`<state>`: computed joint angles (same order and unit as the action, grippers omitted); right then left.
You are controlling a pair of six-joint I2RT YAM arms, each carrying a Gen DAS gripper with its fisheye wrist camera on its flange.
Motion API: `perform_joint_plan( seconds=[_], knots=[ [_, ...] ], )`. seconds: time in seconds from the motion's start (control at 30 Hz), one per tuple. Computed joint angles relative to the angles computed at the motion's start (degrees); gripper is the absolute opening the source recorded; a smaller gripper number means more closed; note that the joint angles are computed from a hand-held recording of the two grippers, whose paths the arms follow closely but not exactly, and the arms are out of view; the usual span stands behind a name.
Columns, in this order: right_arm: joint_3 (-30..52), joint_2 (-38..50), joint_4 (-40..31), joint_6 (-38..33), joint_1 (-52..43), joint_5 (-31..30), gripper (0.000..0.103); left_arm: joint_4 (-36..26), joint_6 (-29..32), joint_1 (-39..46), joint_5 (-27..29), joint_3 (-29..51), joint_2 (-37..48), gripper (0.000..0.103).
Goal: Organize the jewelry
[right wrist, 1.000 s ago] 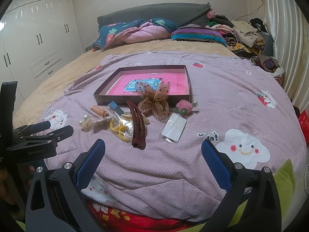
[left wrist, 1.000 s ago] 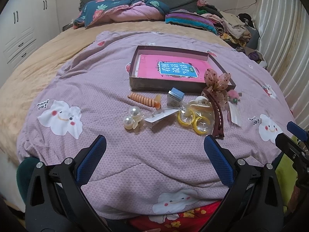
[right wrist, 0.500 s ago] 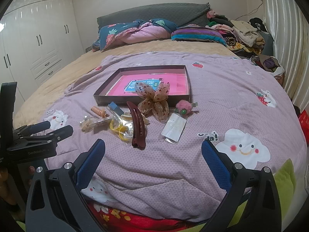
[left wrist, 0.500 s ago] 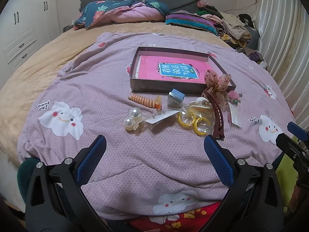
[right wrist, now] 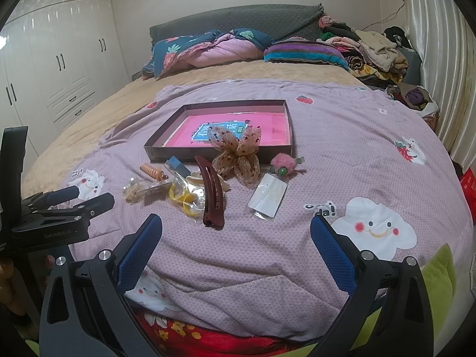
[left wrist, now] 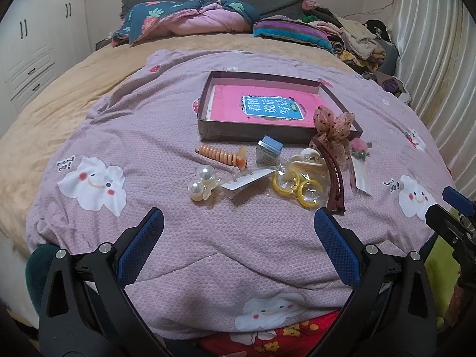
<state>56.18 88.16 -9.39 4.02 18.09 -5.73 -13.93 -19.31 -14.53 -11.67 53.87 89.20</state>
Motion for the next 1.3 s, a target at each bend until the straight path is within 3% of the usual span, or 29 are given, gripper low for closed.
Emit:
perform_joint_plan(
  seconds=[0.67,0.93,1.3],
  knots=[
    [3.90,3.40,-1.61,-1.72,0.26,-1.20,0.099,0.69,1.04,3.53,1.16,1.06,2.36,0.095],
    [9.92,8.43,-3.20,-3.03,-0.92,-2.34,0.099,0.43,1.99,5.54,2.43,2.52,3.89,0.095],
    [18.75,15.91,-5.35,-3.29,-3.08,-3.40,0.099,0.43,6.33,7.13,8.51,6.78,9.21,0.095]
  ],
)
